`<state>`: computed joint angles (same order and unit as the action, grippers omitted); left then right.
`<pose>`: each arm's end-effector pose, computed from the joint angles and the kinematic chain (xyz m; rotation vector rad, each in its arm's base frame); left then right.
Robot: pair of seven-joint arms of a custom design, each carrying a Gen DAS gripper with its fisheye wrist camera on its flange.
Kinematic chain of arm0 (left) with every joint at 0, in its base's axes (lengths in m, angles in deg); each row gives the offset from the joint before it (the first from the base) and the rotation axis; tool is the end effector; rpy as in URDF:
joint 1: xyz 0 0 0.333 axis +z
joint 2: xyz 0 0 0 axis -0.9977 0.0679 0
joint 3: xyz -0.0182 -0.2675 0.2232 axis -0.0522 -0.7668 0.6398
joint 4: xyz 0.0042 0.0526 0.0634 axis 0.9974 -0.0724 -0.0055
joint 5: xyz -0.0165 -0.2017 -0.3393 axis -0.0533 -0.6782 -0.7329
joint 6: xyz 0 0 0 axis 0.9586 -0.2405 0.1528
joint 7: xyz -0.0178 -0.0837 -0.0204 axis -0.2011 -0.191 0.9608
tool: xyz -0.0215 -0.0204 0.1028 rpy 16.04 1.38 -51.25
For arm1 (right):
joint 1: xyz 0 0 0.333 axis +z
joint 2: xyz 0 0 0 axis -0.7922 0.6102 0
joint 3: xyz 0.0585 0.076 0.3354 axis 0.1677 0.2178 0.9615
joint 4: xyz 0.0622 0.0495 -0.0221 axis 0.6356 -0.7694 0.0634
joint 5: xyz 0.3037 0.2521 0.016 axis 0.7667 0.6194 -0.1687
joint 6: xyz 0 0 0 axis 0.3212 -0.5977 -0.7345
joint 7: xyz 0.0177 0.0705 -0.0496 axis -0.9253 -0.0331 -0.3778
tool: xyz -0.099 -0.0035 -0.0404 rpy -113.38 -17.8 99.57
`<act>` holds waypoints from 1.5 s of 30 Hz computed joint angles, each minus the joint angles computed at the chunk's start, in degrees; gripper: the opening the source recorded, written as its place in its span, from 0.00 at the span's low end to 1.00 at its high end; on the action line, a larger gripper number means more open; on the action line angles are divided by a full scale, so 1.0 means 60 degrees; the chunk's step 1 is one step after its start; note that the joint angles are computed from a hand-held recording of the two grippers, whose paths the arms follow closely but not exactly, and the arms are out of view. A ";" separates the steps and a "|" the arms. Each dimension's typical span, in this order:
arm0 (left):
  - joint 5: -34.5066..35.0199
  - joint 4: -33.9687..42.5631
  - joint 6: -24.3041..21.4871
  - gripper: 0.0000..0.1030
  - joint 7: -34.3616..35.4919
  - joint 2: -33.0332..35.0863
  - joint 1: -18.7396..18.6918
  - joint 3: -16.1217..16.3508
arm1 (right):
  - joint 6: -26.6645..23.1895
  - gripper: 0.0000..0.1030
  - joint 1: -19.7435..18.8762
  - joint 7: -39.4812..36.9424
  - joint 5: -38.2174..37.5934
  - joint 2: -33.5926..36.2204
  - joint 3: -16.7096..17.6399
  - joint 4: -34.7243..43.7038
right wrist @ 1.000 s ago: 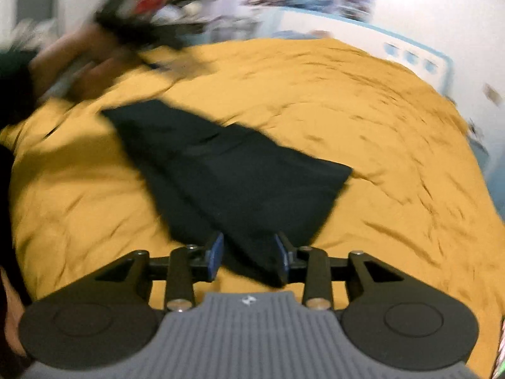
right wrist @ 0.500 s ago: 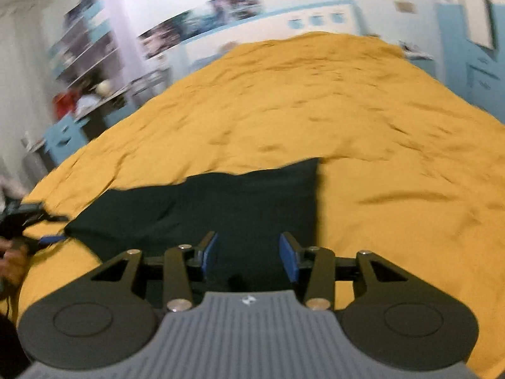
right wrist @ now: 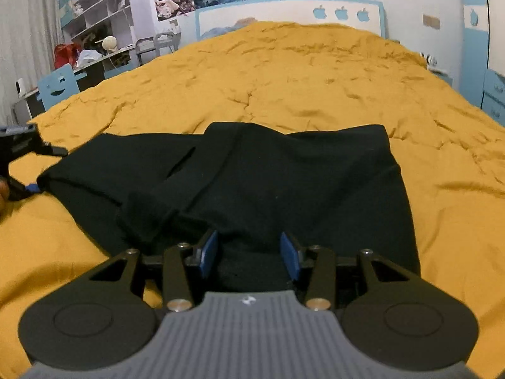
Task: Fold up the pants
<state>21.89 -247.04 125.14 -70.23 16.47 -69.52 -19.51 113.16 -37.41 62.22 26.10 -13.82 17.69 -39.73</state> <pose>0.3675 -0.0821 0.4793 -2.5260 0.5029 -1.2256 0.5512 0.1419 0.4499 -2.0001 1.0406 -0.3760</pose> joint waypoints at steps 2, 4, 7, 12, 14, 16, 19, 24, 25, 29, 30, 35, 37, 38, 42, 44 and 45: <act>-0.0126 -0.0079 0.0268 0.39 -0.0180 0.0010 0.0038 -0.0028 | 0.0078 0.40 0.0016 -0.0206 0.0205 0.0048 0.0017 0.0010; -0.0178 -0.0046 0.0209 0.27 -0.0134 0.0050 0.0031 -0.0085 | -0.0026 0.40 -0.0017 -0.0271 0.0336 0.0065 -0.0003 0.0005; -0.0217 -0.0123 0.0487 0.22 -0.0268 -0.0050 0.0313 -0.0343 | -0.0139 0.40 -0.0075 -0.0456 0.0541 0.0129 -0.0030 0.0040; -0.1195 -0.0711 0.2067 0.14 -0.0717 -0.0474 0.1420 -0.1248 | -0.0224 0.40 -0.0119 -0.0495 0.0591 0.0124 -0.0048 0.0050; -0.1288 -0.0444 0.1459 0.13 -0.0379 -0.0535 0.1164 -0.1186 | -0.0301 0.40 -0.0147 -0.0310 0.0448 0.0130 -0.0065 0.0081; -0.1352 -0.0205 0.1099 0.12 -0.0242 -0.0641 0.1129 -0.1289 | -0.0458 0.41 -0.0198 -0.0202 0.0495 -0.0006 -0.0098 0.0041; -0.1368 0.0219 0.0872 0.11 -0.0307 -0.0809 0.1308 -0.1645 | -0.1330 0.44 -0.0447 -0.0569 0.1528 -0.0278 -0.0319 -0.0001; -0.0511 0.1602 -0.0339 0.11 0.0022 -0.0556 0.1097 -0.1846 | -0.2599 0.49 -0.0856 -0.0192 0.1968 -0.0642 -0.0714 -0.0145; -0.0261 0.1964 -0.0593 0.11 0.0150 -0.0439 0.1066 -0.1930 | -0.2663 0.49 -0.0901 -0.0141 0.1877 -0.0680 -0.0743 -0.0164; 0.0782 0.3320 -0.0758 0.11 0.0254 0.0249 0.1424 -0.2684 | -0.2805 0.50 -0.1075 -0.0050 0.2002 -0.0836 -0.0880 -0.0311; 0.1020 0.3747 -0.0877 0.11 0.0280 0.0550 0.1502 -0.2936 | -0.2880 0.50 -0.1129 0.0002 0.2064 -0.0843 -0.0926 -0.0320; 0.2392 0.5706 -0.1615 0.11 0.0145 0.2285 0.2154 -0.4402 | -0.3120 0.50 -0.1388 -0.0020 0.2422 -0.0920 -0.1102 -0.0386; 0.3131 0.6479 -0.2232 0.11 0.0091 0.3145 0.2338 -0.5076 | -0.3257 0.50 -0.1501 -0.0099 0.2568 -0.1001 -0.1183 -0.0455; 0.3528 0.6731 -0.2456 0.11 -0.0029 0.3479 0.2375 -0.5338 | -0.3360 0.50 -0.1575 -0.0099 0.2602 -0.1007 -0.1242 -0.0439; 0.4986 0.7827 -0.3574 0.11 -0.0241 0.5096 0.2075 -0.6118 | -0.3547 0.50 -0.1807 -0.0080 0.2788 -0.1051 -0.1374 -0.0464; 0.5310 0.8259 -0.4295 0.11 0.0146 0.5805 0.1614 -0.6220 | -0.3581 0.50 -0.1915 -0.0022 0.2849 -0.1041 -0.1431 -0.0459; 0.5442 0.8474 -0.4671 0.11 0.0375 0.6143 0.1342 -0.6230 | -0.3590 0.50 -0.1958 -0.0007 0.2884 -0.1038 -0.1446 -0.0457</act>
